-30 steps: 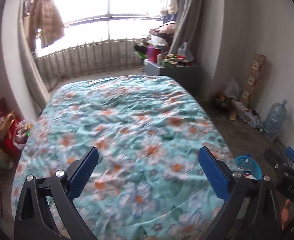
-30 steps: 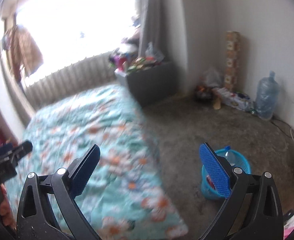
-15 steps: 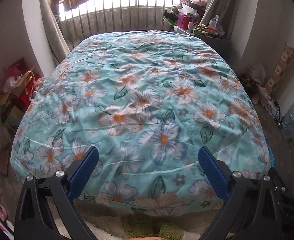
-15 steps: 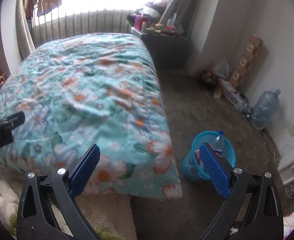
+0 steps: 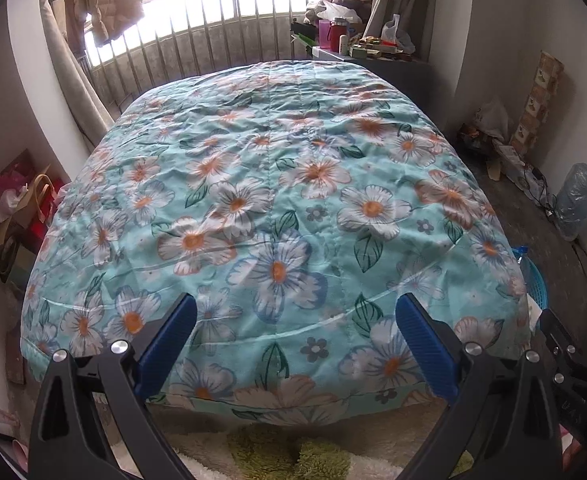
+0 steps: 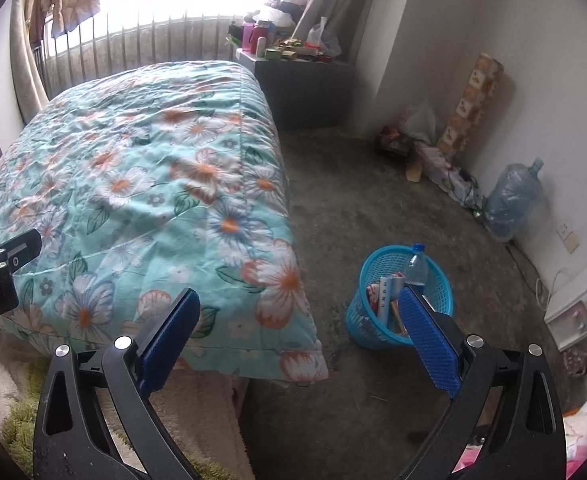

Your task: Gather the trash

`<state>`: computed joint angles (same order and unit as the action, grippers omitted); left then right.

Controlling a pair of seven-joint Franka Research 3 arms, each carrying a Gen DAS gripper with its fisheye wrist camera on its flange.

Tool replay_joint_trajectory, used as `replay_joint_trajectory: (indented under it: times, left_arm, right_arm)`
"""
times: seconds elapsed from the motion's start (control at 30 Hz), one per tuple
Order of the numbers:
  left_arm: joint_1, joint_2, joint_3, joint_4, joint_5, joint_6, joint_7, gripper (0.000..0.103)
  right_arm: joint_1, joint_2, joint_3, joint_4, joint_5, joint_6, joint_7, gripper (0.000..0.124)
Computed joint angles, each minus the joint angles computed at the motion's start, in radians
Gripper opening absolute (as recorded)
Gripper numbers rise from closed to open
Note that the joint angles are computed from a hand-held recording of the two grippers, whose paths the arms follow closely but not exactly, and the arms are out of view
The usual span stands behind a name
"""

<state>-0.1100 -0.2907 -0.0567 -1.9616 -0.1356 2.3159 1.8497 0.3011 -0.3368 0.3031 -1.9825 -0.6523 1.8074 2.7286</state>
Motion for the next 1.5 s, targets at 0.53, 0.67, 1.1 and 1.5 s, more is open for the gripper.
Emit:
replay_joint_trajectory:
  times: [0.53, 0.67, 1.1, 1.5]
  left_arm:
    - [-0.003, -0.006, -0.001, -0.005, 0.007, -0.005, 0.004, 0.097]
    - [-0.001, -0.004, -0.001, -0.004, 0.011, -0.004, 0.003, 0.097]
    - [0.005, -0.001, -0.005, 0.005, 0.026, -0.015, -0.014, 0.098]
    - [0.004, 0.001, -0.004, 0.012, 0.016, -0.028, -0.020, 0.098]
  right_arm:
    - [-0.021, -0.041, 0.009, -0.013, -0.028, -0.045, 0.019, 0.095]
    - [-0.026, -0.048, 0.011, -0.020, -0.024, -0.039, 0.025, 0.095]
    - [-0.028, -0.047, 0.015, -0.026, -0.006, -0.028, 0.029, 0.095]
    - [-0.022, -0.049, 0.021, -0.026, 0.003, -0.032, 0.034, 0.095]
